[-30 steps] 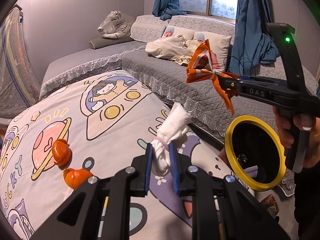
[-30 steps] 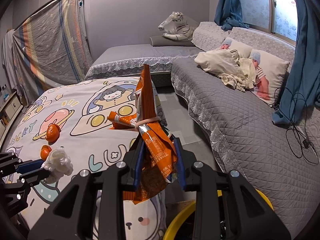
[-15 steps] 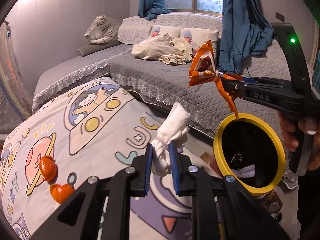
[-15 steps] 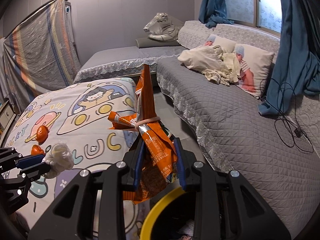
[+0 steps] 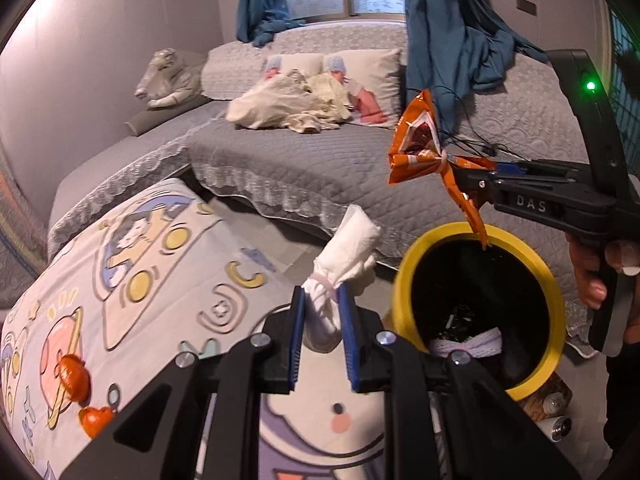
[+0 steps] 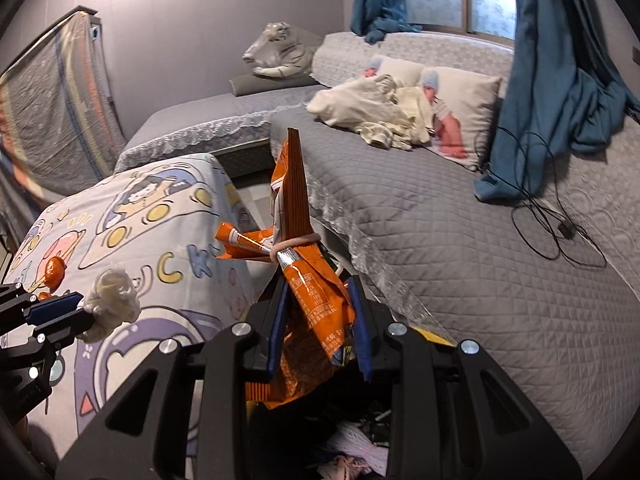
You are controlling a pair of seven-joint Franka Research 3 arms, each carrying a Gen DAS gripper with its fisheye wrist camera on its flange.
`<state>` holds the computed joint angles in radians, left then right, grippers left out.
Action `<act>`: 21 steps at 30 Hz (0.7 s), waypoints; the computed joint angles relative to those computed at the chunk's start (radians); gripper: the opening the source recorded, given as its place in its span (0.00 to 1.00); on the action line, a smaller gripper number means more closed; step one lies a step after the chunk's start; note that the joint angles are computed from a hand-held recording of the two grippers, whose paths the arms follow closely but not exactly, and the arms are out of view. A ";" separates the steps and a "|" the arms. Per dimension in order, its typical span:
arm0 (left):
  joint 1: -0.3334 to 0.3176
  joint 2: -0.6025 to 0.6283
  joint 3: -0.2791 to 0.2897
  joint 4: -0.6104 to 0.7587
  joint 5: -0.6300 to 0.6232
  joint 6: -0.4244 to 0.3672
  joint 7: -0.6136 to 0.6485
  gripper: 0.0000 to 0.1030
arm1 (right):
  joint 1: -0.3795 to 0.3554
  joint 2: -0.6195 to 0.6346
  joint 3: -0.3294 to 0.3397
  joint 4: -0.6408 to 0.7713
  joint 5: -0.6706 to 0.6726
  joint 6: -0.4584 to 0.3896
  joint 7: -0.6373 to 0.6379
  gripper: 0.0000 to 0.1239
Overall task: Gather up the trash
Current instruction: 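Carry the orange wrappers and white tissue over the yellow bin, then open both tools above the yellow bin to drop the wrappers and tissue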
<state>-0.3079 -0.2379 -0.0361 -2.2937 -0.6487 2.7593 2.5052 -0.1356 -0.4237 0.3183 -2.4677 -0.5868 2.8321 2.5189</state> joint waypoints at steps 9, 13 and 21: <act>-0.045 0.001 -0.027 -0.006 -0.009 0.014 0.018 0.16 | -0.014 -0.117 -0.004 -0.112 0.053 -0.030 -0.001 0.23; -0.066 0.003 -0.037 -0.010 -0.012 0.029 0.019 0.16 | -0.023 -0.157 0.006 -0.154 0.088 -0.038 -0.006 0.23; -0.105 0.009 -0.055 -0.028 0.008 0.078 -0.009 0.16 | -0.045 -0.226 0.033 -0.222 0.143 -0.045 -0.006 0.23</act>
<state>-0.4132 -0.2290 -0.0911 -2.3220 -0.6404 2.8372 2.4963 -0.1801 -0.6498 0.3514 -2.6894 -0.4441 2.7873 2.5128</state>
